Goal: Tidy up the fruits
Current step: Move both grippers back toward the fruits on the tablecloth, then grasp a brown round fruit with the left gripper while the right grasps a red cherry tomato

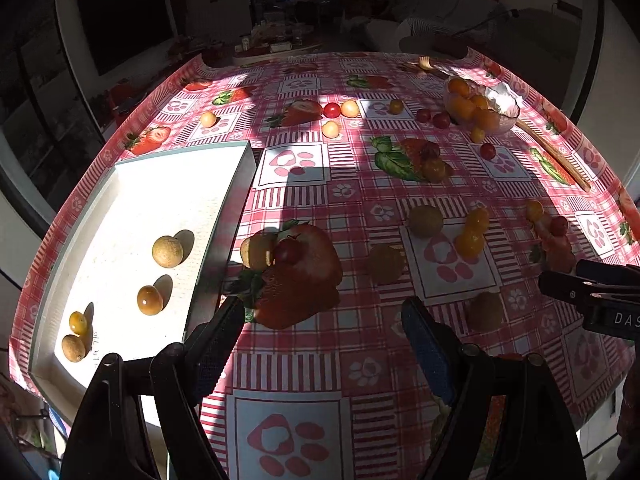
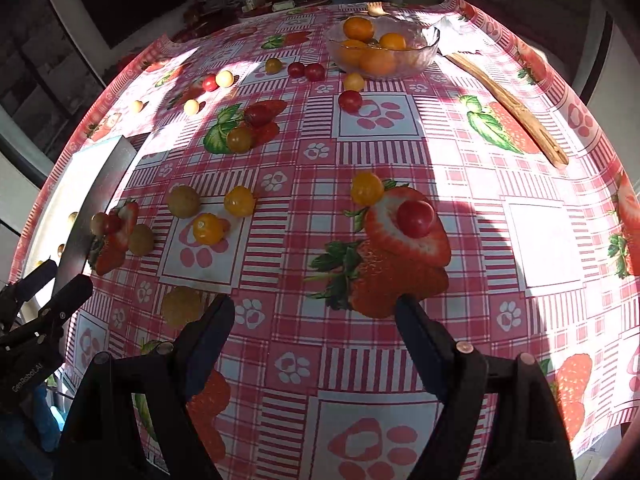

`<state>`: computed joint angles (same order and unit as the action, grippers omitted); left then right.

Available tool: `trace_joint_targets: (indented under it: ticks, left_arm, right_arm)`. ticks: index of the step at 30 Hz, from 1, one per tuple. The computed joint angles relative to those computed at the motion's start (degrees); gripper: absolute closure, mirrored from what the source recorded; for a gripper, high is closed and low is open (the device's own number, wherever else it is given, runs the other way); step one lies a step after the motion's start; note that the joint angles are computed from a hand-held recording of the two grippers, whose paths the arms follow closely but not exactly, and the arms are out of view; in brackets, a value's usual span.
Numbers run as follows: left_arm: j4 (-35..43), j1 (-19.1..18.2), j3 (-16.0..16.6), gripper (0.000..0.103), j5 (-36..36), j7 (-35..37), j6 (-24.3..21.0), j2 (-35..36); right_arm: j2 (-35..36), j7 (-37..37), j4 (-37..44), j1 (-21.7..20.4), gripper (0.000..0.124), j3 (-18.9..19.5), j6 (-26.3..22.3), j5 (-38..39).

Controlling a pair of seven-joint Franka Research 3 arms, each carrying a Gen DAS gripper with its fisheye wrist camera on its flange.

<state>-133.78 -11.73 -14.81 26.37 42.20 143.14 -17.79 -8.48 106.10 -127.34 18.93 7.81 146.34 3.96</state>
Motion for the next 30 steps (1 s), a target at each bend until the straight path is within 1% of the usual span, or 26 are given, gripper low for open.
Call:
trace_joint_targets:
  ticks: [5,11,18,20,21,22,23,24,25,26,27,30]
  left_arm:
    - [3.0,0.0,-0.8,0.021,1.8,-1.0,-0.3,4.2]
    - [5.6,-0.5,-0.2,0.021,2.6,-1.8,-1.0,8.1]
    - [6.4,-0.9,0.4,0.021,2.9,-1.8,0.2,9.3]
    - [6.5,-0.9,0.5,0.022,2.6,-1.9,0.5,9.5]
    - [6.4,-0.9,0.6,0.023,2.5,-2.0,0.7,9.4]
    - [6.1,-0.9,0.7,0.027,2.0,-1.9,1.4,9.3]
    - [5.9,-1.0,0.9,0.035,1.1,-1.6,2.1,9.2]
    - [5.9,-1.1,1.0,0.04,0.4,-1.3,2.3,9.2]
    - [6.2,-1.1,0.9,0.042,0.4,-1.2,2.2,9.4]
    - [6.2,-1.1,0.9,0.05,0.3,-1.0,2.4,9.4]
    - [6.1,-1.2,1.0,0.061,-0.2,-0.3,2.9,9.4]
    - [6.4,-1.4,1.0,0.077,-1.0,1.1,3.4,9.6]
  right_arm:
    - [-0.1,2.2,-0.9,-1.6,0.039,-0.4,1.5,-2.8]
    - [1.2,4.2,-0.4,-2.6,0.039,0.0,3.1,-7.9]
    - [4.4,8.7,2.4,-2.6,0.038,0.1,3.8,-16.7]
    - [5.3,9.2,3.3,-2.2,0.038,-0.2,3.9,-18.0]
    - [5.5,9.2,3.5,-2.0,0.038,-0.5,4.0,-18.0]
    - [5.7,9.2,3.7,-1.9,0.038,-0.6,4.0,-18.0]
    - [5.9,9.1,4.0,-1.7,0.038,-0.8,4.0,-18.0]
    - [6.0,9.0,4.1,-1.5,0.039,-0.9,4.0,-18.1]
    - [5.9,8.9,4.0,-1.4,0.04,-1.0,4.1,-18.1]
    - [5.9,8.8,3.9,-1.3,0.041,-1.1,4.3,-18.2]
    - [5.8,8.7,3.8,-1.2,0.045,-1.2,4.5,-18.2]
    - [6.0,8.1,4.2,-1.1,0.065,-1.3,4.9,-18.2]
